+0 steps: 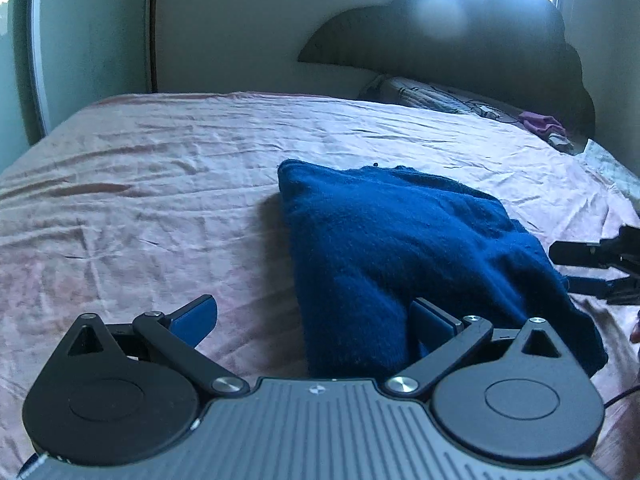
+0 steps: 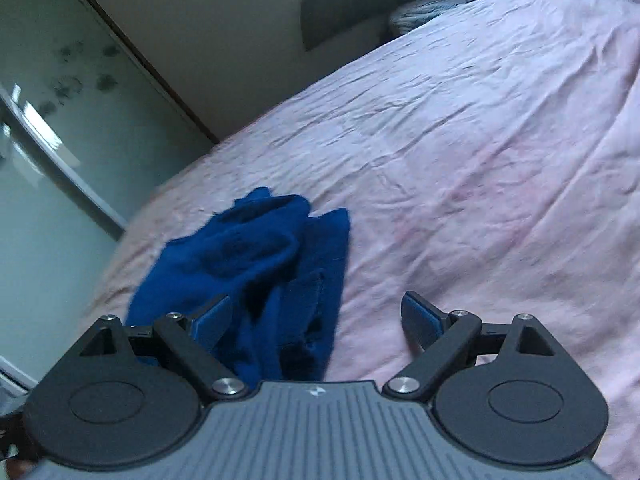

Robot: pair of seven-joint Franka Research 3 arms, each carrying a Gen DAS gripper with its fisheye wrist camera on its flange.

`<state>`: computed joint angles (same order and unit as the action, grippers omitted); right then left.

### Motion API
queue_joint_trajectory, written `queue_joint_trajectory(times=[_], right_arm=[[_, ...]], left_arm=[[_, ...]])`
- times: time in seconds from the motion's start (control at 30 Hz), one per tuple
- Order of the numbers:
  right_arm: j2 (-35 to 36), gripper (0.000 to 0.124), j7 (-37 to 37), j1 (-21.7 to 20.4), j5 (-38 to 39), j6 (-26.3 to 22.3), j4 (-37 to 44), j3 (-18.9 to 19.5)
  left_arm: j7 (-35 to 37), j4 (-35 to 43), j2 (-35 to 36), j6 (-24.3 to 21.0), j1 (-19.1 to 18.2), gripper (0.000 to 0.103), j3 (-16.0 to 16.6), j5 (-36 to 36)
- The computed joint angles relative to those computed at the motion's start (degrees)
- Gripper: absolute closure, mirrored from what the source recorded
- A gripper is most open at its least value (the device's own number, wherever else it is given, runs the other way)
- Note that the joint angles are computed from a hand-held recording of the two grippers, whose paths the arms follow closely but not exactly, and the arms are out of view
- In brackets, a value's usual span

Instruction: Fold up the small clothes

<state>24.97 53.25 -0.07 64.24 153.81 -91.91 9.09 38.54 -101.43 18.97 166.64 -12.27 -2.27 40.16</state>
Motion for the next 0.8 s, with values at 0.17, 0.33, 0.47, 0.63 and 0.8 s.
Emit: queue_joint_trajectory(times=[0.17,0.33,0.47,0.63,0.8], right_arm=[[0.79,0.031,-6.04,-2.10,4.37,-6.15,1.32,1.58],[4.03,0.032,-10.13,-1.89,7.01,-10.93,5.50,2.07],[8.11,0.046,-8.18,-0.77,6.62,-10.85,10.83,2.57],[11.30,0.094,-3.91,-1.65,5.68,-12.20,14.15,3.96],[9.25,0.100,-5.98,-2.69,9.93,-10.37,11.26,5.45]], left_arm=[[13.38,0.43,3.07,4.32,9.27,0.000,-9.98,-17.17],[25.26,2.13,7.97,8.75,19.36,0.000,-21.87,-32.37],[32.27,3.84,11.75,11.72,24.53,0.002,-28.52,-37.14],[39.63,4.09,13.80,10.96,29.93,0.052,-35.86,-39.09],[40.59,1.81,11.51,14.33,29.22,0.075,-34.80,-39.29]])
